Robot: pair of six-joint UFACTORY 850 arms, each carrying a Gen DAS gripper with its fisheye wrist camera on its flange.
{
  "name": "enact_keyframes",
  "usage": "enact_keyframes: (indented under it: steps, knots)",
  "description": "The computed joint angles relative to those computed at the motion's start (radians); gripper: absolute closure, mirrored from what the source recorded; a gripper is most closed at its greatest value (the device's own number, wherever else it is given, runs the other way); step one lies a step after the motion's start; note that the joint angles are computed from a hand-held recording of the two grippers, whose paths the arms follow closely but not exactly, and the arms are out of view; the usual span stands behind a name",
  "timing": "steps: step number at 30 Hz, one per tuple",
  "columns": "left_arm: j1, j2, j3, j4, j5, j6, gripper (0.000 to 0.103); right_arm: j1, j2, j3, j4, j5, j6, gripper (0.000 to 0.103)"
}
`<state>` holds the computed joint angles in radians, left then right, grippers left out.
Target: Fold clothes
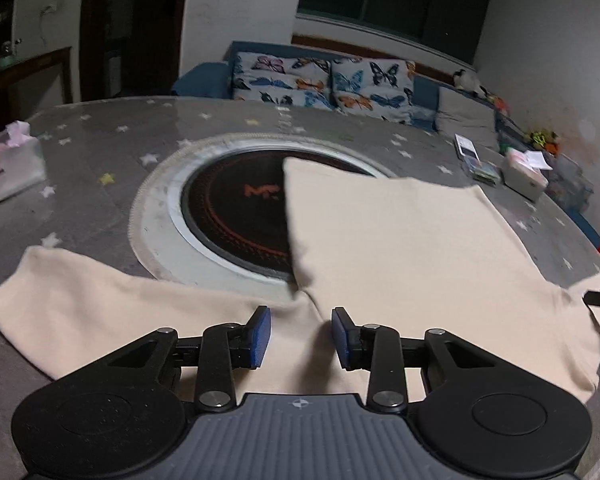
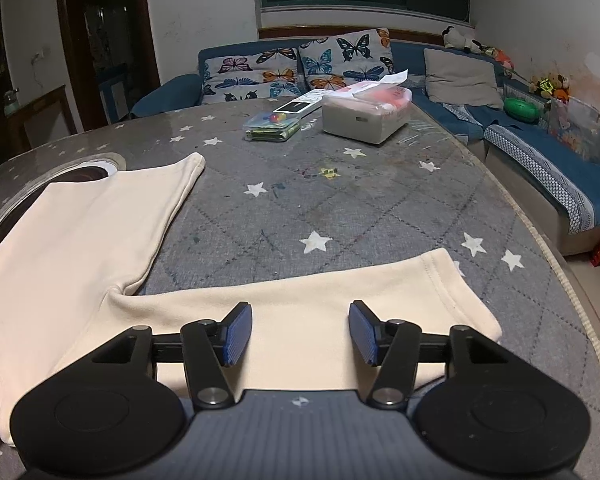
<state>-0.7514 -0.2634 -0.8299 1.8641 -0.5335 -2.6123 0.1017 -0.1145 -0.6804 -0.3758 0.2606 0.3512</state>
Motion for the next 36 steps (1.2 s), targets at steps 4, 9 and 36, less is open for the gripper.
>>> enact_keyframes:
  steps: [4,9,36]
  knots:
    - [0.001,-0.011,-0.026,0.053,-0.009,-0.033,0.067,0.002,-0.003,-0.004,0.01,-0.002,-0.01,0.046]
    - [0.002,-0.085,-0.112,-0.085,-0.057,0.119,0.079,0.002,-0.004,-0.004,0.004,-0.001,0.001,0.046]
    - [-0.074,0.048,0.076,-0.225,-0.127,0.225,0.078,-0.005,0.043,0.035,-0.086,0.01,0.096,0.043]
